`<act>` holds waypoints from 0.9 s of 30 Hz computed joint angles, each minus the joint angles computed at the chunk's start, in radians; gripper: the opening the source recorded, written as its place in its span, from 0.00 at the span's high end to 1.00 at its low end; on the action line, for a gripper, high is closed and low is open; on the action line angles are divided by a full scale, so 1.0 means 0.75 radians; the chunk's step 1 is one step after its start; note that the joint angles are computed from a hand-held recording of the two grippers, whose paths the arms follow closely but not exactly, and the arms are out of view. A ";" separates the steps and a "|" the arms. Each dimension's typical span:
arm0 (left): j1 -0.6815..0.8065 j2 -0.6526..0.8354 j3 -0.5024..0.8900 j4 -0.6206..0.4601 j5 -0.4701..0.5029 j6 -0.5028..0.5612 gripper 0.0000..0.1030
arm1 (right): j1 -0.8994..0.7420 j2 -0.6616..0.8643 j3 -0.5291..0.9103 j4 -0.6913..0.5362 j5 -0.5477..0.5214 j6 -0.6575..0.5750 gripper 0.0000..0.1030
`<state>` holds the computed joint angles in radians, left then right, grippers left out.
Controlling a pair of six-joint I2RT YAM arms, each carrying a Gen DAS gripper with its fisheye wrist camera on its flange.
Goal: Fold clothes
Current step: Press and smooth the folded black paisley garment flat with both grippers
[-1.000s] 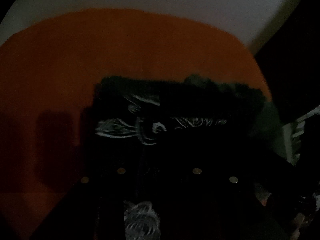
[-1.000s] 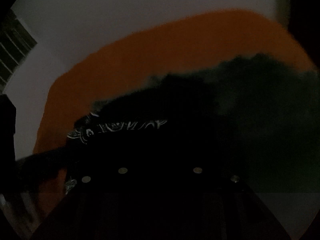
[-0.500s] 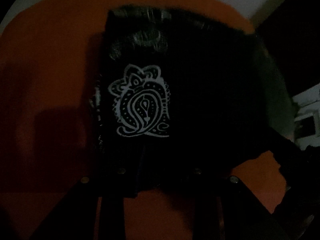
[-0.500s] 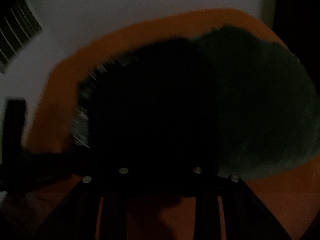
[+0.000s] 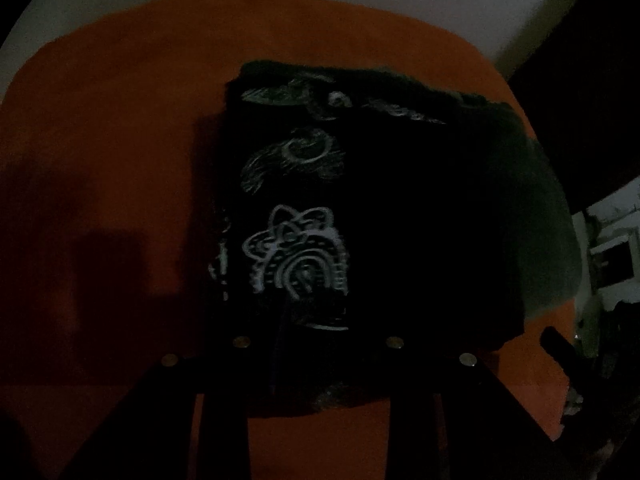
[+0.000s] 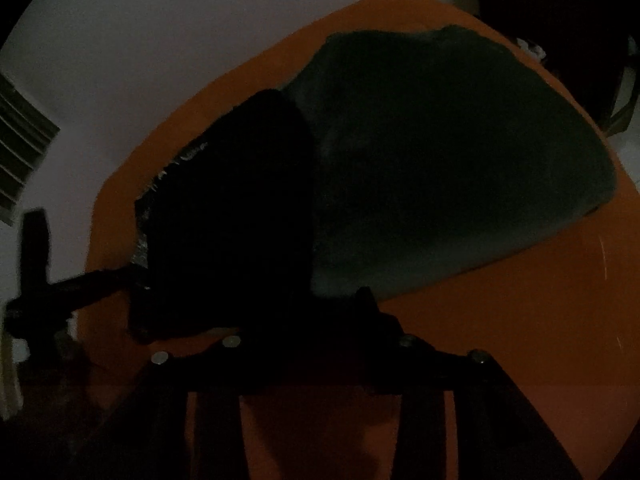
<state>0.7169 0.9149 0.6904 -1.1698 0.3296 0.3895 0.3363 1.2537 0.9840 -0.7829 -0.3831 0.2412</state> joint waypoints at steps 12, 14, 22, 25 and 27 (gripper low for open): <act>-0.122 0.197 0.204 0.133 -0.008 -0.132 0.71 | 0.196 1.012 0.908 0.038 -0.051 -0.005 0.31; -0.094 0.278 0.267 0.175 -0.003 -0.135 0.71 | 0.212 1.146 1.070 -0.021 -0.100 0.015 0.63; -0.006 0.549 0.306 0.343 0.025 -0.090 0.71 | 0.224 1.249 1.149 -0.002 -0.166 0.140 0.56; 0.068 0.594 0.321 0.294 0.089 0.002 0.71 | 0.226 1.249 1.140 0.040 -0.231 0.189 0.47; 0.099 0.641 0.336 0.269 0.160 0.040 0.71 | 0.265 1.289 1.228 0.010 -0.212 0.167 0.43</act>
<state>0.7910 1.3956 0.9426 -0.9677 0.4493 0.4197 0.5352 2.2204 1.9051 -0.7755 -0.5423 0.3666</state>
